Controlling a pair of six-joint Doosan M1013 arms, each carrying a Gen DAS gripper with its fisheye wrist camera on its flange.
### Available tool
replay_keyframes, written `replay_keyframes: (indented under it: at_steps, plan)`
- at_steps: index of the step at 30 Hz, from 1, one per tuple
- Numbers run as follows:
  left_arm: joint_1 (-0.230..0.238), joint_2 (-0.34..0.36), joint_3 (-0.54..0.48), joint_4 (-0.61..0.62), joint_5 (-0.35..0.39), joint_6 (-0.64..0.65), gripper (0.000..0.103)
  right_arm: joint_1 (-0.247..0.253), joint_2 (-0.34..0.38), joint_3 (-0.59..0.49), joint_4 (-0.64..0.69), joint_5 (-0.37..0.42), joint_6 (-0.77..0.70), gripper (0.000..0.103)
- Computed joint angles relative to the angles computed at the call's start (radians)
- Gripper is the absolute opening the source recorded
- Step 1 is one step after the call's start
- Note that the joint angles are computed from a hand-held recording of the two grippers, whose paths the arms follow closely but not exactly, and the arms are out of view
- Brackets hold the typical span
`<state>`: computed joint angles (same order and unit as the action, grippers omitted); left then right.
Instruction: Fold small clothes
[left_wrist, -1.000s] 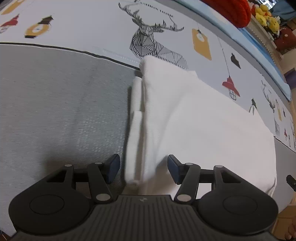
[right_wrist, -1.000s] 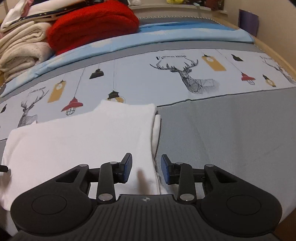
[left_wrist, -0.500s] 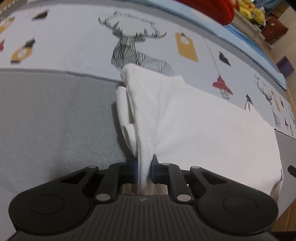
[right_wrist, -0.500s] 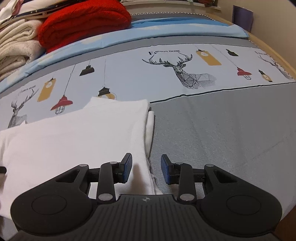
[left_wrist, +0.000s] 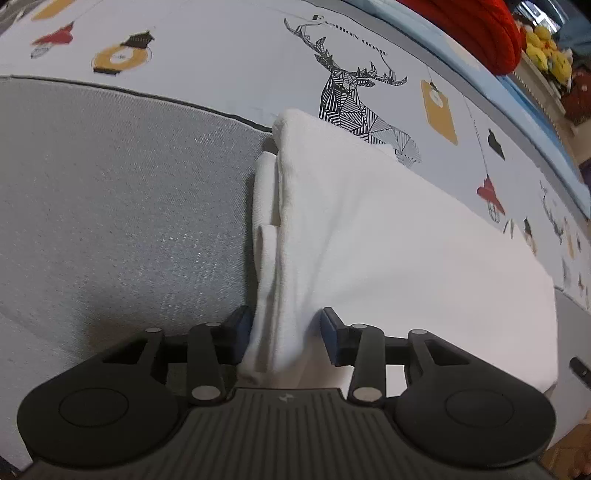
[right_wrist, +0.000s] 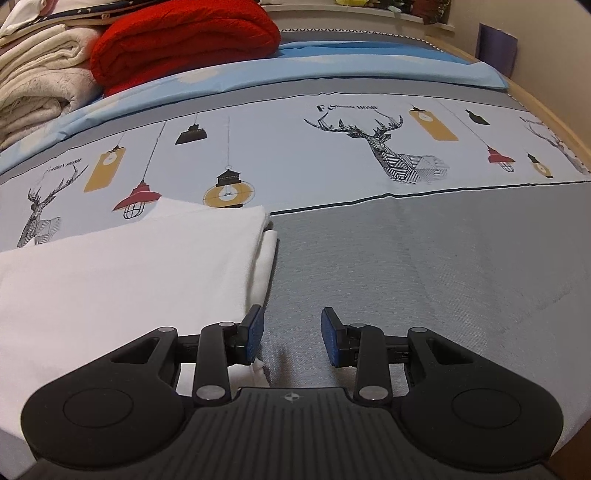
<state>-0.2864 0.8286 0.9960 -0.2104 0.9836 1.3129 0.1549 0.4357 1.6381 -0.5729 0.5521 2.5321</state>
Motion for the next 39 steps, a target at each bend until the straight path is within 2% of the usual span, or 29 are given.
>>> replay_keyframes:
  at_steps: [5,7,10,14,18,22,27,35,37,39]
  plan:
    - [-0.013,0.008,-0.006,0.030,-0.017,0.021,0.044,0.000,0.001,0.000,-0.005,0.004,0.005,0.035]
    - [-0.016,0.005,-0.001,0.032,-0.028,0.034,0.027,0.000,0.001,0.001,-0.007,0.004,0.004,0.035]
    - [-0.020,0.000,0.004,0.048,-0.044,0.042,0.017,-0.003,0.000,0.002,-0.010,-0.001,0.011,0.035]
    - [-0.039,-0.030,0.039,0.165,-0.128,0.036,0.015,-0.004,0.000,0.001,-0.015,-0.007,0.022,0.035]
    - [-0.066,-0.020,0.019,0.375,-0.059,-0.073,0.015,-0.001,0.003,-0.004,-0.014,-0.015,0.022,0.035]
    - [-0.068,-0.023,0.018,0.394,-0.061,-0.082,0.015,0.005,0.008,-0.010,-0.006,-0.023,0.002,0.035]
    - [-0.061,-0.045,0.036,0.330,-0.120,-0.093,0.014,0.008,0.007,-0.012,-0.005,-0.037,-0.004,0.035]
    - [-0.063,-0.070,0.068,0.044,-0.247,0.127,0.013,0.012,0.006,-0.016,-0.011,-0.068,0.008,0.035]
    - [-0.065,-0.059,0.053,-0.008,-0.225,0.135,0.012,0.012,0.007,-0.018,-0.012,-0.072,0.011,0.035]
    - [-0.066,-0.054,0.048,-0.074,-0.239,0.169,0.012,0.011,0.008,-0.020,-0.011,-0.075,0.015,0.035]
